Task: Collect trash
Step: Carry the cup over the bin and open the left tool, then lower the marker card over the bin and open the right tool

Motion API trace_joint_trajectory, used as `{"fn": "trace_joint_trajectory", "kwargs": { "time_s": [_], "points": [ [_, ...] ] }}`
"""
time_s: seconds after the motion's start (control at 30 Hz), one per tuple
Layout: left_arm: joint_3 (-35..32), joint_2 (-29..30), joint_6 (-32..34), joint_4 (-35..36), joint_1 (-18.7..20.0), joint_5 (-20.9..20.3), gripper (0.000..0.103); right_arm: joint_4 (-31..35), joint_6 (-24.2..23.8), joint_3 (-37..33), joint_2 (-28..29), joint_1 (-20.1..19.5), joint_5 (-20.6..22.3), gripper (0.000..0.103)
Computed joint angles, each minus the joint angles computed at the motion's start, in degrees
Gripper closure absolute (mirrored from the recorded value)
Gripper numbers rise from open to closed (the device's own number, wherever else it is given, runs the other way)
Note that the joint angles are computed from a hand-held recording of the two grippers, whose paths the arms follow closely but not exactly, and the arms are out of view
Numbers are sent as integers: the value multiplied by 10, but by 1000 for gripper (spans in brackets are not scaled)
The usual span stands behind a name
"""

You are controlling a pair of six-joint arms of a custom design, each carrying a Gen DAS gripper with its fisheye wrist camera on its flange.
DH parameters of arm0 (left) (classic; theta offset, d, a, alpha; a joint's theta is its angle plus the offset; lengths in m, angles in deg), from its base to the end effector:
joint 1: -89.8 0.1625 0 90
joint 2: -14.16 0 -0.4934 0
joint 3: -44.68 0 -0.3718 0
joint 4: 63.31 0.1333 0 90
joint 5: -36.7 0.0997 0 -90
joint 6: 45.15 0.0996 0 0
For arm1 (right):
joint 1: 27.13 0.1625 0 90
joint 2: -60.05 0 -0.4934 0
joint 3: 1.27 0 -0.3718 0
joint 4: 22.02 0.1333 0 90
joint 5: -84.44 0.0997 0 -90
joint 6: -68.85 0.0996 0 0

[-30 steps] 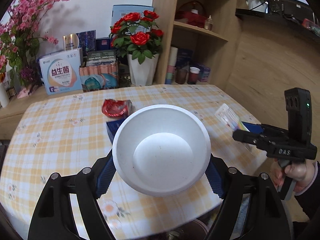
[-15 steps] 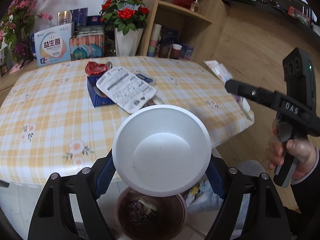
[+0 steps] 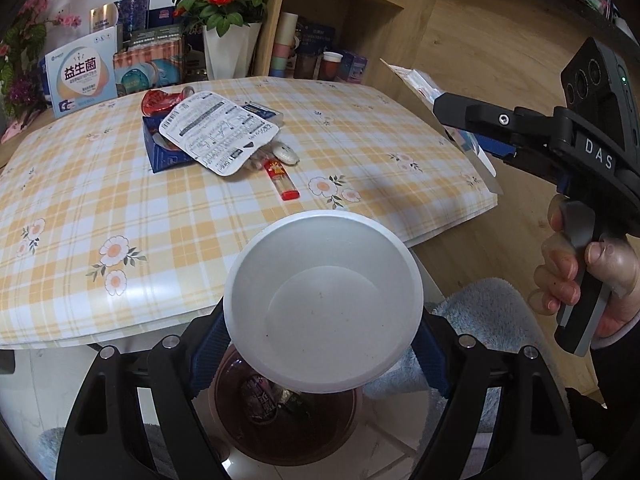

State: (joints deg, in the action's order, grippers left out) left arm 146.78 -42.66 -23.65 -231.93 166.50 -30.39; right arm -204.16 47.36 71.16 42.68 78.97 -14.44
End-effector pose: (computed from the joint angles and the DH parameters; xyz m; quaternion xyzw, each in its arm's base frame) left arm 0.0144 -0.6871 0.2894 0.2264 0.9130 -0.2668 0.2099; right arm 0.3414 -0.7577 -0.0134 0.2812 -0.9028 0.3132 0.0882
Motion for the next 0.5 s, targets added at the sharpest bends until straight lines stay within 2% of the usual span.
{"fn": "trace_joint_trajectory", "kwargs": {
  "time_s": [0.2,0.27,0.5],
  "points": [
    [-5,8,-3,22,4,-3,22,-1,5,5,1,-3,2,34],
    [-5,11,-5,24,4,6,15,0,7,6,2,-3,2,34],
    [-7,7,-11,-3,7,12,10,1,10,9,4,-4,1,34]
  ]
}}
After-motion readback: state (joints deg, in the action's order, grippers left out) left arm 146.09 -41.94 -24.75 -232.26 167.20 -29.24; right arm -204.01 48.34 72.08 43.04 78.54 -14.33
